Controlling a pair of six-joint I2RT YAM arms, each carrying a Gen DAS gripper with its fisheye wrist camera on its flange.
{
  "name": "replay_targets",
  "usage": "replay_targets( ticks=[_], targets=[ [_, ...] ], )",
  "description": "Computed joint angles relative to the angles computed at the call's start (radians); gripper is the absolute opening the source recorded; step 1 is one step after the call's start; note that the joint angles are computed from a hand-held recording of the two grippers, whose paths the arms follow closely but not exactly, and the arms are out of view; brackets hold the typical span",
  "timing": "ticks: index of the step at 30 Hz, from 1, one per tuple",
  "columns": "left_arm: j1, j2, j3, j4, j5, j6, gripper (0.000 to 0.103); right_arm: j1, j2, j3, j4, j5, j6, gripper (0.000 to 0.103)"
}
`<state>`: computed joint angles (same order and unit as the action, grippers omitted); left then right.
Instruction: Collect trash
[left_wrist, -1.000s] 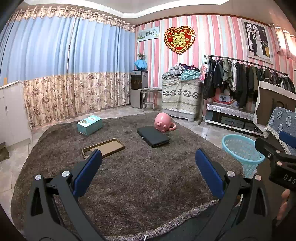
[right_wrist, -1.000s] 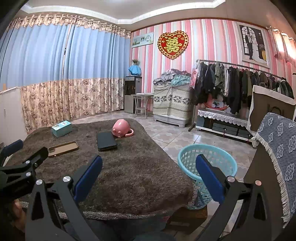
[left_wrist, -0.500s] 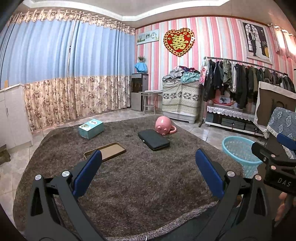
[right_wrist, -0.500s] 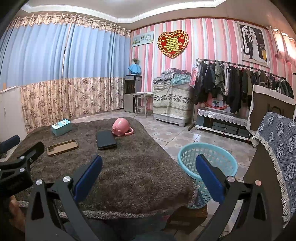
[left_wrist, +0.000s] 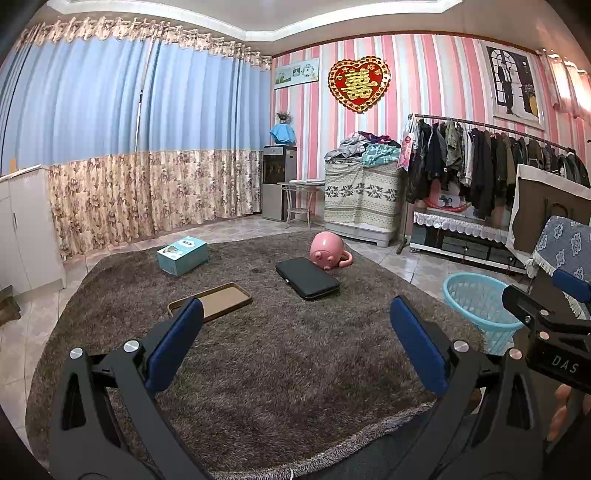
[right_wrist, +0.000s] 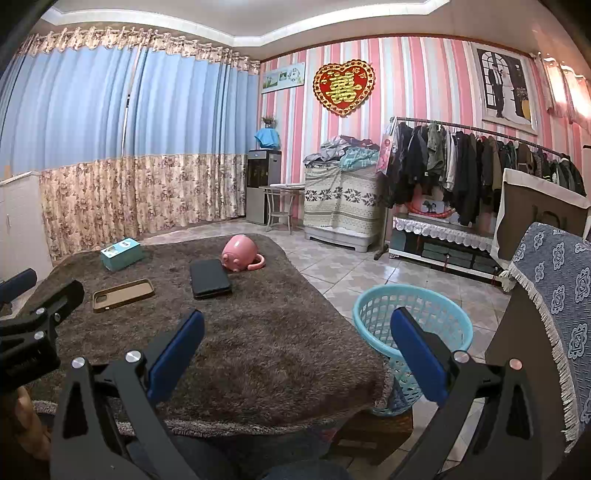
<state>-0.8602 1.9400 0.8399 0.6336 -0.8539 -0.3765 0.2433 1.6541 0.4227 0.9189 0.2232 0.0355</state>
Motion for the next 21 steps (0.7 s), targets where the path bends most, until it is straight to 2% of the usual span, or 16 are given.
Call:
replay_targets(
  ticks=[21],
  targets=[
    [0.000,0.004,0.001,0.005,-0.002,0.001,0.098,0.004,0.003,0.002,0.003,0.008,0.002,0.099]
  ],
)
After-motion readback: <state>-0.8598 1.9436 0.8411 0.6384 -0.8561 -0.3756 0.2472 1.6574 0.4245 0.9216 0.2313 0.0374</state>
